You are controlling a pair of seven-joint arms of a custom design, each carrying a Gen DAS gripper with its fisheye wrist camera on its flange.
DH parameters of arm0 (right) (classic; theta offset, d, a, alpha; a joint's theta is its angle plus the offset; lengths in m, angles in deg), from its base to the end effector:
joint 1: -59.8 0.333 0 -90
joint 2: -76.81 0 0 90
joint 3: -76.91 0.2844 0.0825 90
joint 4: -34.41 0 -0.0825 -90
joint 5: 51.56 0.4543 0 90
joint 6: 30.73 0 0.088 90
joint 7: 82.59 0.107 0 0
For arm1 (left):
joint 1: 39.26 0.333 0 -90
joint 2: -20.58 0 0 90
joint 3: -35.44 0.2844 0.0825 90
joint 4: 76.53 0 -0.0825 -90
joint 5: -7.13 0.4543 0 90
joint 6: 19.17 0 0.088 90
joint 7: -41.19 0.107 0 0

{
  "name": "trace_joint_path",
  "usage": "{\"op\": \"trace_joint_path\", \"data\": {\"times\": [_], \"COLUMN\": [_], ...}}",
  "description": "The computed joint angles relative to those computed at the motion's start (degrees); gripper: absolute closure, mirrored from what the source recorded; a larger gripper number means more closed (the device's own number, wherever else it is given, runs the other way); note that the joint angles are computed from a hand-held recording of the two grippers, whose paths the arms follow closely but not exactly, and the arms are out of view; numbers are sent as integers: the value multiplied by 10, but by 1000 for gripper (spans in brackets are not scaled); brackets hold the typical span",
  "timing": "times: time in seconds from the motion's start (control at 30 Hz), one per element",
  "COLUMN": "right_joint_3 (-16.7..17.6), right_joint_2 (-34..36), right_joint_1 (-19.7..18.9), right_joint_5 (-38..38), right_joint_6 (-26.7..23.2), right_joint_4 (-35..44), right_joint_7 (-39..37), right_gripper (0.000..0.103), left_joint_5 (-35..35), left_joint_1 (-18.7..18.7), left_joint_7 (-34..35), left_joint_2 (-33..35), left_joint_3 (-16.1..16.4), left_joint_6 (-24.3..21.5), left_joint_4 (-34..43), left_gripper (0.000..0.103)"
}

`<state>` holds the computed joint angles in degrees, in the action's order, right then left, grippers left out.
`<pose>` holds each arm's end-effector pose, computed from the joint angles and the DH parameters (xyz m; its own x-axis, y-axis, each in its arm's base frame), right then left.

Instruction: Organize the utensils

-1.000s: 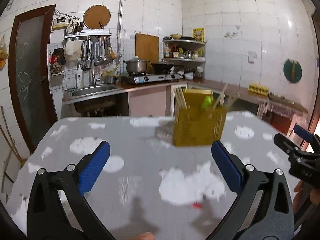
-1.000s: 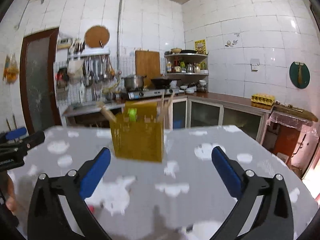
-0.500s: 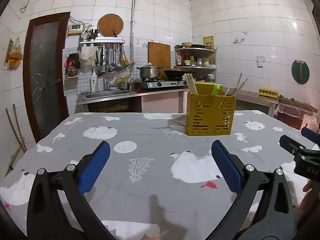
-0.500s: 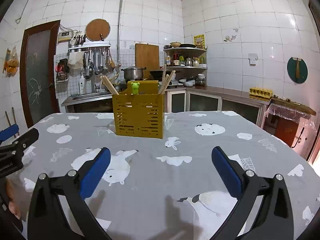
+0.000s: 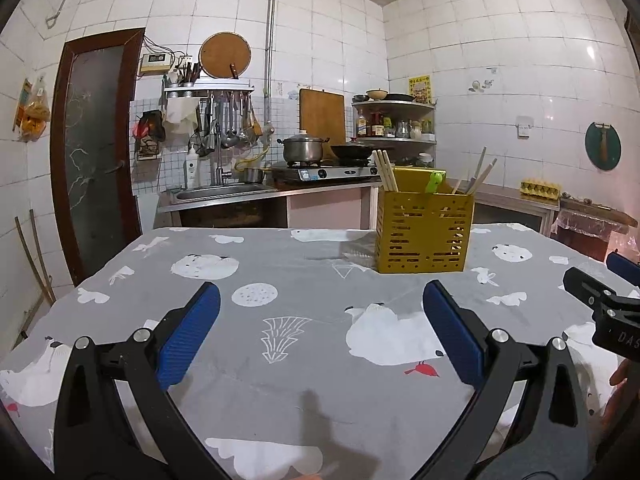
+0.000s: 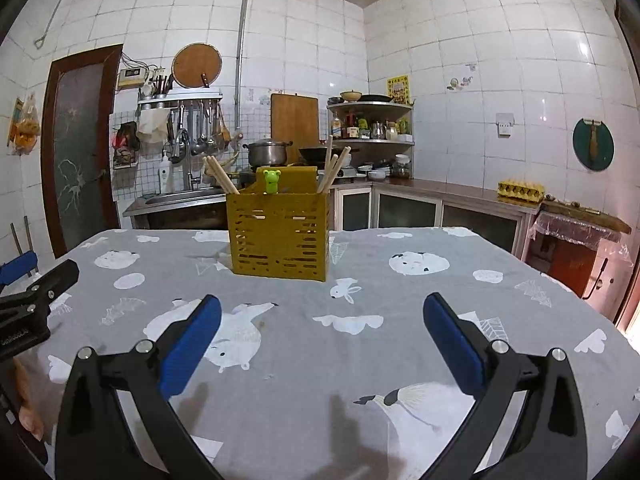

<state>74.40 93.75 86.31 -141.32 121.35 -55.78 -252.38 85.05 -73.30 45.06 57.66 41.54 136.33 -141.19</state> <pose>0.6724 0.3334 0.4860 -0.0955 -0.9951 -0.0262 -0.2524 0.0497 -0.9663 0.7041 -0.4437 0.4783 -0.0642 -0.9977 -0.0195 -0.2395 0.0343 -0.9703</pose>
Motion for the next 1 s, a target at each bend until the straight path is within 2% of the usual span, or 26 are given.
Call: {"op": "trace_joint_path", "data": {"times": [0.27,0.4,0.7,1.0], "right_joint_3": [0,1,3,4], "right_joint_2": [-3,-4,-5,-6], "right_joint_1": [0,1,1,3], "right_joint_5": [-1,-2,-8,-17], "right_joint_6": [-2,-7,-12,-20], "right_joint_4": [-4,-5,-4,-5], "right_joint_7": [12,12,13,13], "right_gripper": [4,4,4,4], "left_joint_5": [-45,-58,-38,-22], "left_joint_1": [11,6,-3,0], "left_joint_7": [40,50,24,10], "left_joint_2": [8,11,4,-1], "left_joint_3": [-9,-2,11,5], "left_joint_6": [10,11,16,15], "left_joint_4": [9,11,0,-6], "left_gripper": [5,5,5,5]}}
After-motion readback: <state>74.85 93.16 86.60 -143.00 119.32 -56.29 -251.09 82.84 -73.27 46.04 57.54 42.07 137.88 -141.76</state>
